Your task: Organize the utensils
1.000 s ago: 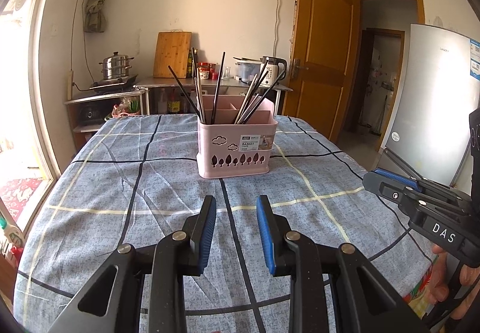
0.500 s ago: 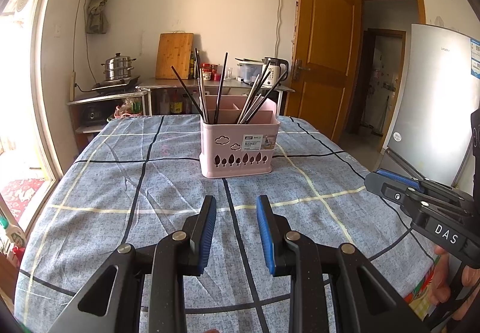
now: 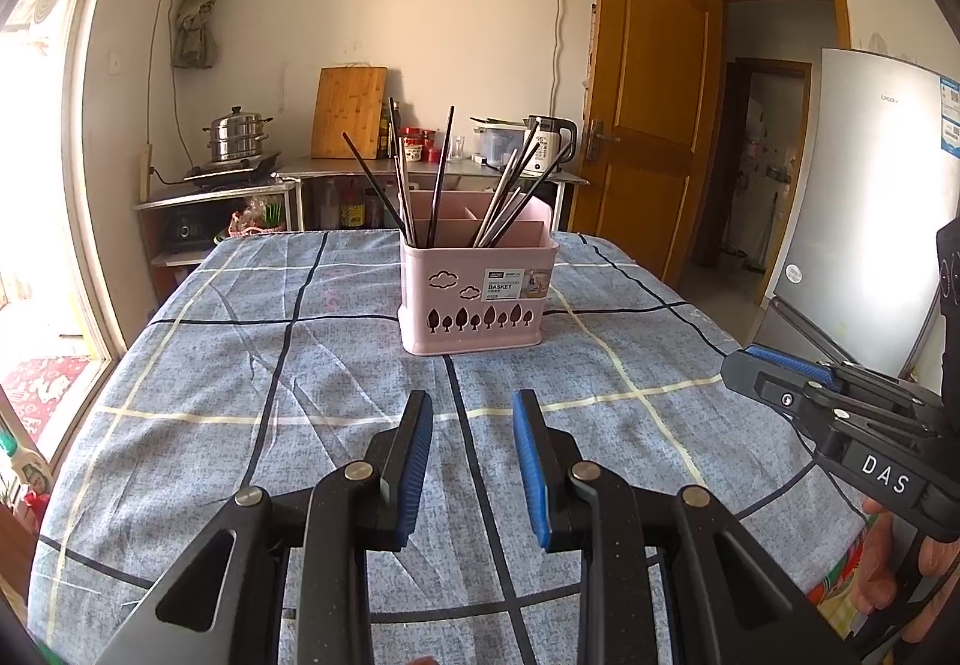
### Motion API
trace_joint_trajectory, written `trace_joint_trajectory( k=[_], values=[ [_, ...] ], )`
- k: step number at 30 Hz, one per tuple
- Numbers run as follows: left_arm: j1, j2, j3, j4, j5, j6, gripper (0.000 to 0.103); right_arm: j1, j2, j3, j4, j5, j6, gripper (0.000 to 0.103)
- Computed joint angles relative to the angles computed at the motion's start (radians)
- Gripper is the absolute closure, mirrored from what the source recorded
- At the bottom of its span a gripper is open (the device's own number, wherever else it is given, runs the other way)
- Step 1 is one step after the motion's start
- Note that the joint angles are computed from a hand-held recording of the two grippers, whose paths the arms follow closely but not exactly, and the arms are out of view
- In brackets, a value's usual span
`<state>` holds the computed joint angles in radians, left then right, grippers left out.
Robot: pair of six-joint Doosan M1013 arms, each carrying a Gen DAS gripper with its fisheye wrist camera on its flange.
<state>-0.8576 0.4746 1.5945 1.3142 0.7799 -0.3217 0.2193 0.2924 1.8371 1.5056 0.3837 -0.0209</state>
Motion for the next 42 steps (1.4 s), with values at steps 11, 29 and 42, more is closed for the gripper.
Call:
trace_joint_trajectory(
  k=[11, 29, 42],
  values=[
    [-0.007, 0.002, -0.001, 0.007, 0.018, -0.003, 0.076, 0.001, -0.002, 0.002, 0.006, 0.001, -0.008, 0.085],
    [-0.008, 0.002, -0.002, 0.002, 0.017, -0.004, 0.076, 0.003, -0.004, 0.005, -0.004, 0.004, -0.002, 0.085],
    [-0.012, 0.000, 0.002, 0.001, 0.021, -0.008, 0.076, 0.003, -0.004, 0.006, -0.005, 0.006, -0.003, 0.085]
  ],
)
